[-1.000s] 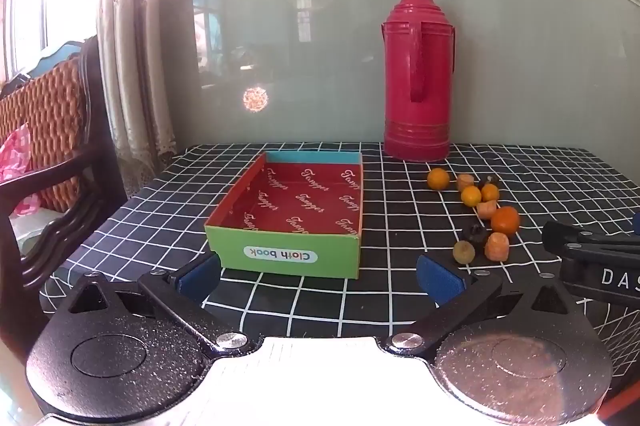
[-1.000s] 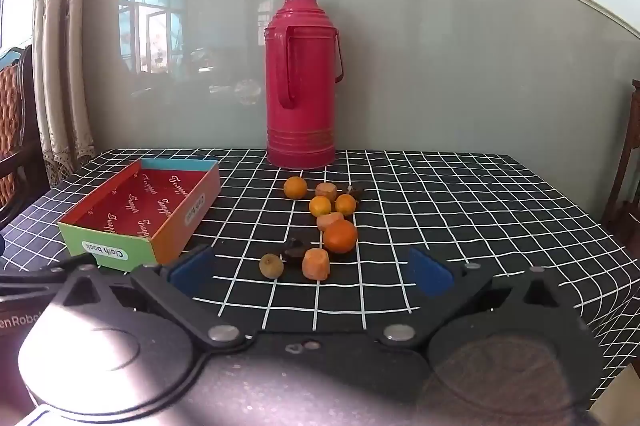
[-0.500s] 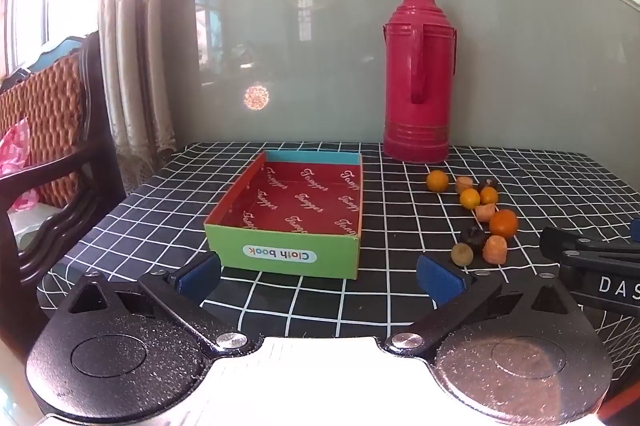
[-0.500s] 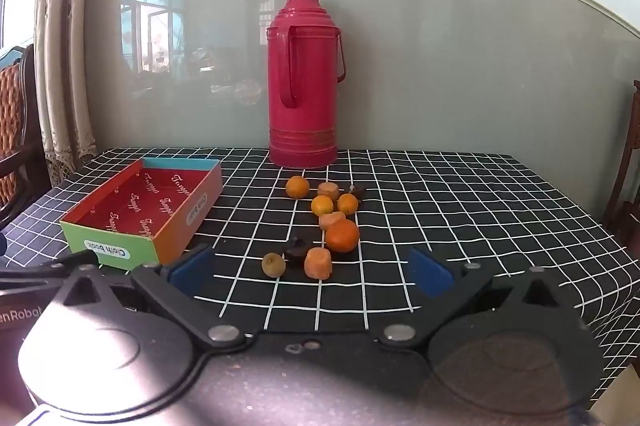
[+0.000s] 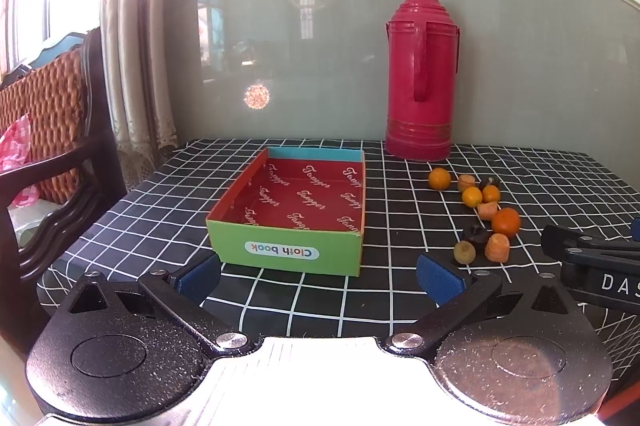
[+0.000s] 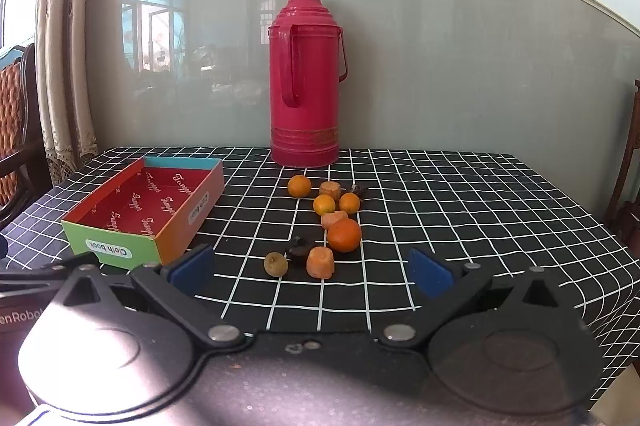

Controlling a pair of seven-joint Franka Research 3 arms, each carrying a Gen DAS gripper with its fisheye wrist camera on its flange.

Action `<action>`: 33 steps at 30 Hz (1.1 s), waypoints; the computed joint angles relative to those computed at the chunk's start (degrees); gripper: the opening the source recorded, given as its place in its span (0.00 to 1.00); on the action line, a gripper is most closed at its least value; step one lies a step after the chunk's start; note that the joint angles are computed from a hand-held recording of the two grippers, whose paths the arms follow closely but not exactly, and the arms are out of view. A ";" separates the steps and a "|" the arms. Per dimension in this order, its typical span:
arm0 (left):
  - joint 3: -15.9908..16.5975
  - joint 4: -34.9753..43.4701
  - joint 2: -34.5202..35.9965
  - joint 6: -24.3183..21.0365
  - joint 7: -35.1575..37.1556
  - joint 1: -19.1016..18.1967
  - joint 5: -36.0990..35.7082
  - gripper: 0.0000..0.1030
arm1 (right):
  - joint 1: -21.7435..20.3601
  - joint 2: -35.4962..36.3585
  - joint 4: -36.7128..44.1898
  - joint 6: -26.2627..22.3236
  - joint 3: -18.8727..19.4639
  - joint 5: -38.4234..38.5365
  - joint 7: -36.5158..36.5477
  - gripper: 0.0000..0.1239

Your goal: Organize fruits

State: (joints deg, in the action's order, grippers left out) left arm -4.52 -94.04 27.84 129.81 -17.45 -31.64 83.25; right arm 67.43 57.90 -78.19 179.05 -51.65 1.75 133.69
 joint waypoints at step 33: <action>0.04 -0.03 0.03 -0.19 -0.21 -0.18 0.37 1.00 | -0.04 0.30 0.08 0.02 -0.09 -0.09 0.67 0.78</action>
